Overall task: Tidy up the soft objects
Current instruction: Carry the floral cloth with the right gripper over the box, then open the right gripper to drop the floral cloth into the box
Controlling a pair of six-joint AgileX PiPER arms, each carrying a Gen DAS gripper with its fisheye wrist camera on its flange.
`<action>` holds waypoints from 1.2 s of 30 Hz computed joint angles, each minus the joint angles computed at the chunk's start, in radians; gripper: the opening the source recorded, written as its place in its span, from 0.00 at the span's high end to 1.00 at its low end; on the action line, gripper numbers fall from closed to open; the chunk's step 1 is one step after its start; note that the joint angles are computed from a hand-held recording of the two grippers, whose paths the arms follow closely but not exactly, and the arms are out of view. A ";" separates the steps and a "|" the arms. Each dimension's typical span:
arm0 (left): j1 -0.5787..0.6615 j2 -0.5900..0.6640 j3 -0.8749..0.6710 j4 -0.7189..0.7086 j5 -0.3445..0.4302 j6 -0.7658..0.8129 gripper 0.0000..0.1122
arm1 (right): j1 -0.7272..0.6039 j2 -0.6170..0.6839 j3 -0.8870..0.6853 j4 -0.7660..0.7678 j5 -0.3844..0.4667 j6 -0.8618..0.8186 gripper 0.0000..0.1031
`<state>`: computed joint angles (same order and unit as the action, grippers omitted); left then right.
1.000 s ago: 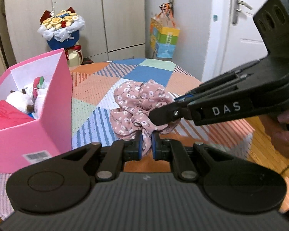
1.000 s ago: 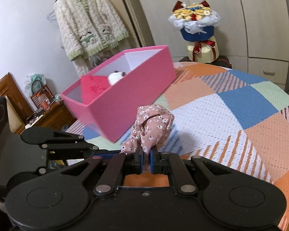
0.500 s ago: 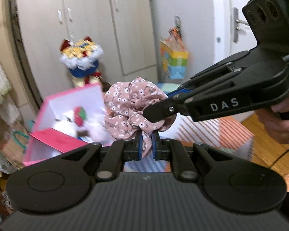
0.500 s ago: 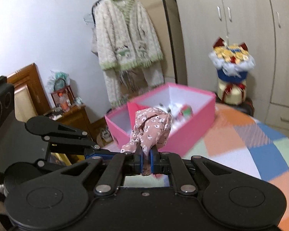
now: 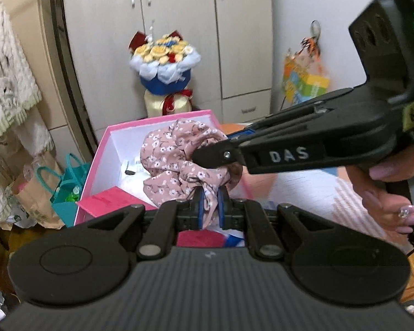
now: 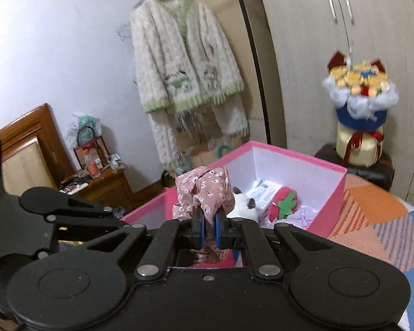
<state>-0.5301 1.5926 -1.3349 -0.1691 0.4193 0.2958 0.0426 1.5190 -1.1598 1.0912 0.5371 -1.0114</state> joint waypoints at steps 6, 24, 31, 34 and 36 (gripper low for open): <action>0.013 0.134 -0.118 0.072 0.026 -0.075 0.92 | 0.016 0.162 -0.152 -0.177 0.006 0.162 0.90; 0.019 0.075 -0.072 0.084 0.057 -0.112 0.52 | 0.016 -0.048 0.056 -0.248 -0.142 0.102 0.50; -0.017 -0.037 0.020 0.154 0.040 -0.221 0.40 | 0.037 -0.278 0.227 -0.401 -0.215 0.257 0.34; -0.048 -0.101 0.084 0.206 0.015 -0.272 0.38 | 0.038 -0.382 0.325 -0.397 -0.224 0.230 0.34; -0.070 -0.145 0.131 0.239 0.004 -0.308 0.38 | 0.037 -0.458 0.404 -0.370 -0.242 0.218 0.33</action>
<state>-0.5998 1.4479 -1.2036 0.0700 0.4231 -0.0119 0.0797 1.0605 -0.7562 0.7208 0.2956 -0.7930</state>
